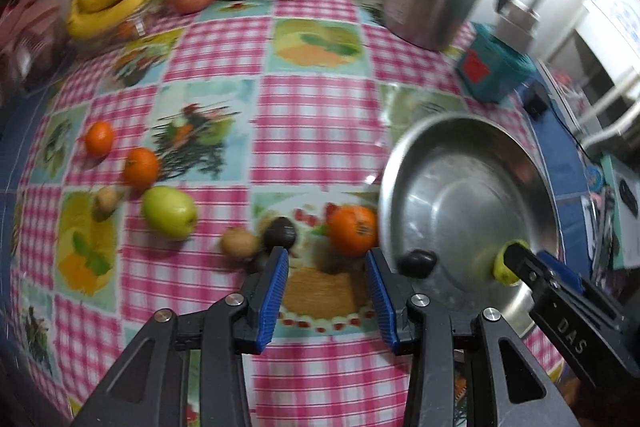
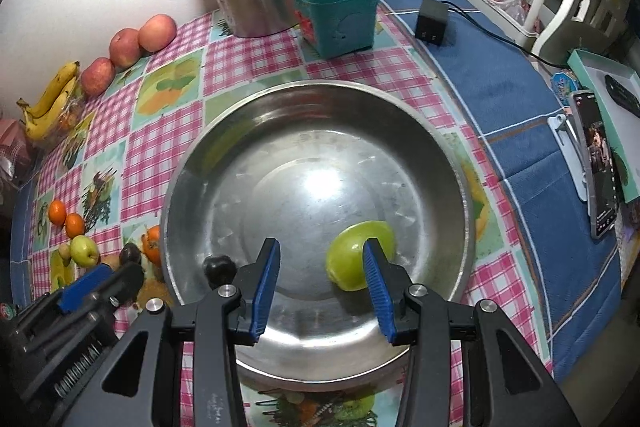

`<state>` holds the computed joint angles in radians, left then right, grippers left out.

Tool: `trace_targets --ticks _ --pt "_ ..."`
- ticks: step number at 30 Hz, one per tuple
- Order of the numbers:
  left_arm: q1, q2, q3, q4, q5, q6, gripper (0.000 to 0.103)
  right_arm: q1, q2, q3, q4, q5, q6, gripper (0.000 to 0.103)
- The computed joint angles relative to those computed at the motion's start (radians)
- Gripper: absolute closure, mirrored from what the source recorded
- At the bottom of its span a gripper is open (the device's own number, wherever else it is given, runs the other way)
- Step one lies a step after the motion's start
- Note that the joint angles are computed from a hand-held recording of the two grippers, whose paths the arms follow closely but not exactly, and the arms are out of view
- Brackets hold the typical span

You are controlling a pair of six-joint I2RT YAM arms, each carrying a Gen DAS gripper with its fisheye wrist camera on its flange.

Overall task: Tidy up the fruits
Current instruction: 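Open the right tool to release the green fruit in the basin, then lower the dark plum into the basin and open the left tool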

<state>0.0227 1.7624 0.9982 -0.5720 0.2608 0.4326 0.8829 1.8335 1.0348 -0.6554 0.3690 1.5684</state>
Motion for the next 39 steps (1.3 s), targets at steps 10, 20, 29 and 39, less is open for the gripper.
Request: trace_targets --ticks 10,20,29,39 --pt "0.081 0.034 0.07 -0.033 0.021 -0.01 0.059 0.023 0.032 0.085 -0.018 0.016 -0.056 0.058" --pt "0.08 0.036 0.071 -0.038 0.016 -0.014 0.059 0.03 0.039 0.116 -0.048 0.03 -0.063 0.058" --pt "0.067 0.045 0.067 -0.037 -0.005 -0.009 0.056 0.027 0.046 0.121 -0.049 0.021 -0.066 0.058" --pt "0.05 0.066 0.065 -0.038 -0.038 0.002 0.037 0.016 0.06 0.109 -0.051 -0.005 -0.047 0.041"
